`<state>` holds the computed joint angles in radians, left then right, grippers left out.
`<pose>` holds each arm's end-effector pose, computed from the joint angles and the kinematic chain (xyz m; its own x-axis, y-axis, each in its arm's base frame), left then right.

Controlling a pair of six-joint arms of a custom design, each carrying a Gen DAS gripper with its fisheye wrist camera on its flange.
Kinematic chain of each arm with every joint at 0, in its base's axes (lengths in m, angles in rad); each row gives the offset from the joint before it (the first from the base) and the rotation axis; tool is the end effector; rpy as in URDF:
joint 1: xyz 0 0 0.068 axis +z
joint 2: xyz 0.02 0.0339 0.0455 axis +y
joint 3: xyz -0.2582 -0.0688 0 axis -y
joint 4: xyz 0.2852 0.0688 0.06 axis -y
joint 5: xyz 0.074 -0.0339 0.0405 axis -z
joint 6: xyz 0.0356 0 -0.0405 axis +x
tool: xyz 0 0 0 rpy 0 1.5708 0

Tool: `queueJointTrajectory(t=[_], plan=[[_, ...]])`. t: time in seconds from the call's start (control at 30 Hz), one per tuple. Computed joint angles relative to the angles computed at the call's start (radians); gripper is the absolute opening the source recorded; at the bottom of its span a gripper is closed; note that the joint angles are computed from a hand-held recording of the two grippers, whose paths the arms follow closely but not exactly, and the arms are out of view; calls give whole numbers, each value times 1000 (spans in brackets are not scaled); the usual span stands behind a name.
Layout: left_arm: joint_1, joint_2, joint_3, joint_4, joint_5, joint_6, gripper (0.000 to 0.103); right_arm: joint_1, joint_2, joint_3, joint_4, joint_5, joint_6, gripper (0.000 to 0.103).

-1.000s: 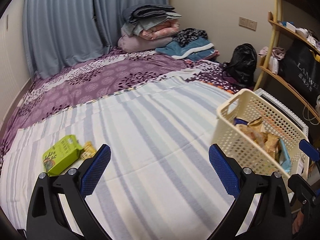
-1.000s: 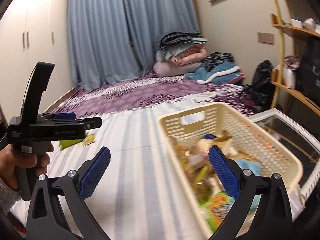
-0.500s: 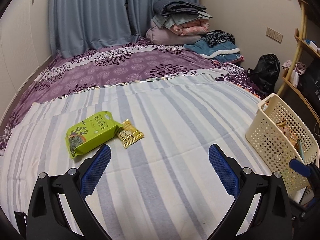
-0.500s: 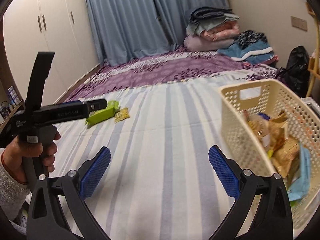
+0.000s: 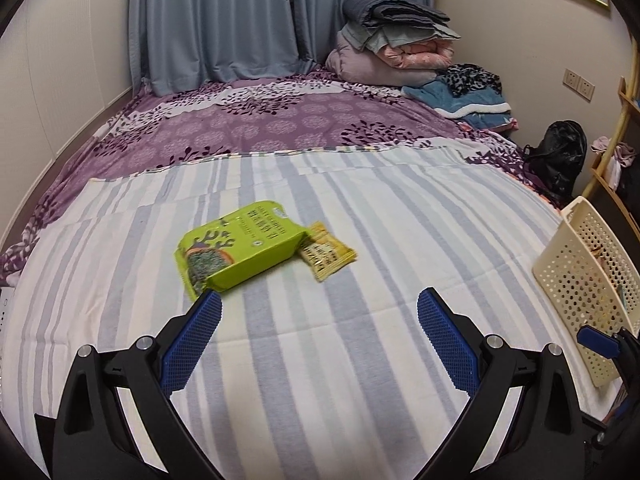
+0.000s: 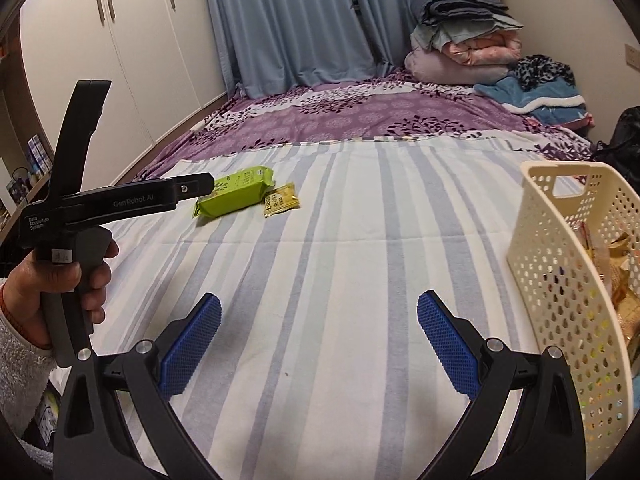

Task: Organize snacks
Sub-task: 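Move both grippers back from the basket toward the seaweed bag, then grasp the green SALTY SEAWEED bag with the left gripper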

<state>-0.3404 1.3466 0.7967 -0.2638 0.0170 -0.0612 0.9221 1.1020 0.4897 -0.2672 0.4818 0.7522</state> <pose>0.2943 -0.1049 0.1877 -0.7049 0.1848 -0.6848 0.3023 0.9517 -0.0543 0.1572 0.1801 0.1477 -0.7004 0.0784 -0.7094 -0.0673 0.9823 0.1749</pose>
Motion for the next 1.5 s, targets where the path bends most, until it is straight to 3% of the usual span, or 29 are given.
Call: queueJointTrajectory(t=[0.33, 0.73, 0.93, 1.23, 1.37, 1.5], plan=[[236, 179, 95, 18, 129, 129, 100, -41, 139, 57, 70, -72, -42, 98], [288, 459, 347, 40, 238, 291, 100, -82, 281, 127, 127, -133, -82, 98], [291, 650, 552, -23, 299, 313, 100, -97, 323, 142, 153, -156, -98, 98], [328, 909, 861, -201, 479, 281, 100, -124, 396, 181, 158, -190, -103, 98], [340, 952, 905, -254, 554, 291, 100, -125, 422, 193, 165, -202, -108, 98], [321, 928, 865, -268, 541, 362, 100, -128, 439, 209, 165, -209, -106, 98]])
